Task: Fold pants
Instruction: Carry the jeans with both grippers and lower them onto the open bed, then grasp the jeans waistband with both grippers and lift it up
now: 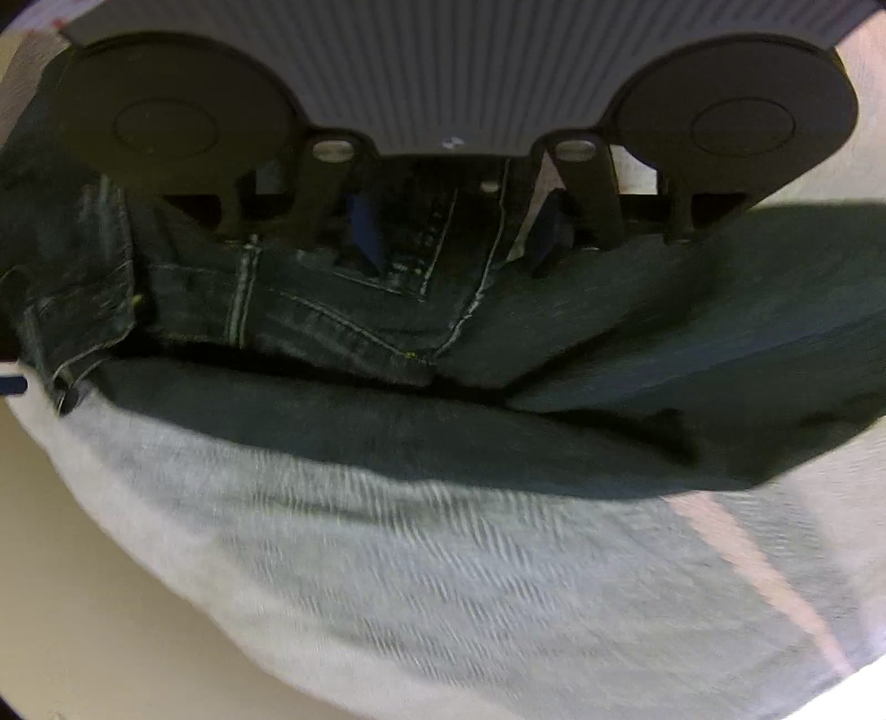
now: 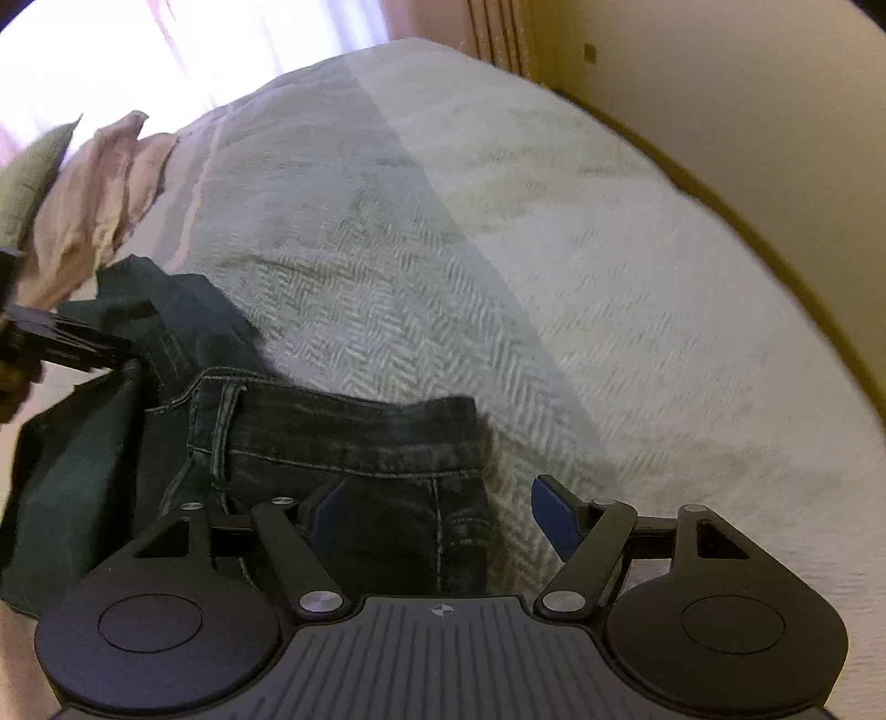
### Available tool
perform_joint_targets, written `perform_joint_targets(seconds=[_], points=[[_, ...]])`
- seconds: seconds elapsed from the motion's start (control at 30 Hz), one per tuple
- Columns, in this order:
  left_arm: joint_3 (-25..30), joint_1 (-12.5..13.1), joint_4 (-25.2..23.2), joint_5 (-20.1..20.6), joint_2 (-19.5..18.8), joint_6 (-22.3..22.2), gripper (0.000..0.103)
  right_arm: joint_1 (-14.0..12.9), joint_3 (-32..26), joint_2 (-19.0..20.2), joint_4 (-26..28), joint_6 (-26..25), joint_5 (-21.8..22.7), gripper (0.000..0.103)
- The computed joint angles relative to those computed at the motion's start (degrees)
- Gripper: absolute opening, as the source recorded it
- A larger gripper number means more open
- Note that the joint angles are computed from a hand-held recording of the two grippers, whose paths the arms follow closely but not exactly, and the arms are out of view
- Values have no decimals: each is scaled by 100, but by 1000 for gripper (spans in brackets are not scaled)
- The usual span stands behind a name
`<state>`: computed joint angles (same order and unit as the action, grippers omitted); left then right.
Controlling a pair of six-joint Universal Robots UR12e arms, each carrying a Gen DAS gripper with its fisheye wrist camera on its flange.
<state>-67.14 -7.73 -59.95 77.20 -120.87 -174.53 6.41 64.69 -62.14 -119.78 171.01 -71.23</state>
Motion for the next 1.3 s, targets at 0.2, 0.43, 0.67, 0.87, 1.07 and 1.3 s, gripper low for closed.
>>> perform_joint_targets(seconds=[0.2, 0.43, 0.67, 0.87, 1.07, 1.3], points=[[184, -10, -402, -89, -102, 292, 14, -184, -17, 140, 117, 128, 746, 69], [-265, -13, 347, -95, 370, 97, 2, -229, 71, -63, -109, 876, 789, 3], [-873, 94, 1505, -356, 1120, -37, 2, 15, 545, -928, -1338, 1027, 426, 2], [-1755, 476, 2173, -808, 2212, 269, 2, 664, 1089, -1834, -2457, 1403, -391, 1], [-2807, 1484, 2772, -1797, 3518, 355, 2, 1805, 1414, -2493, -3034, 1941, -1740, 1], [-2919, 3283, 2017, -2502, 4692, 1005, 2, 3041, 582, -2291, -2990, 2325, -1327, 1]])
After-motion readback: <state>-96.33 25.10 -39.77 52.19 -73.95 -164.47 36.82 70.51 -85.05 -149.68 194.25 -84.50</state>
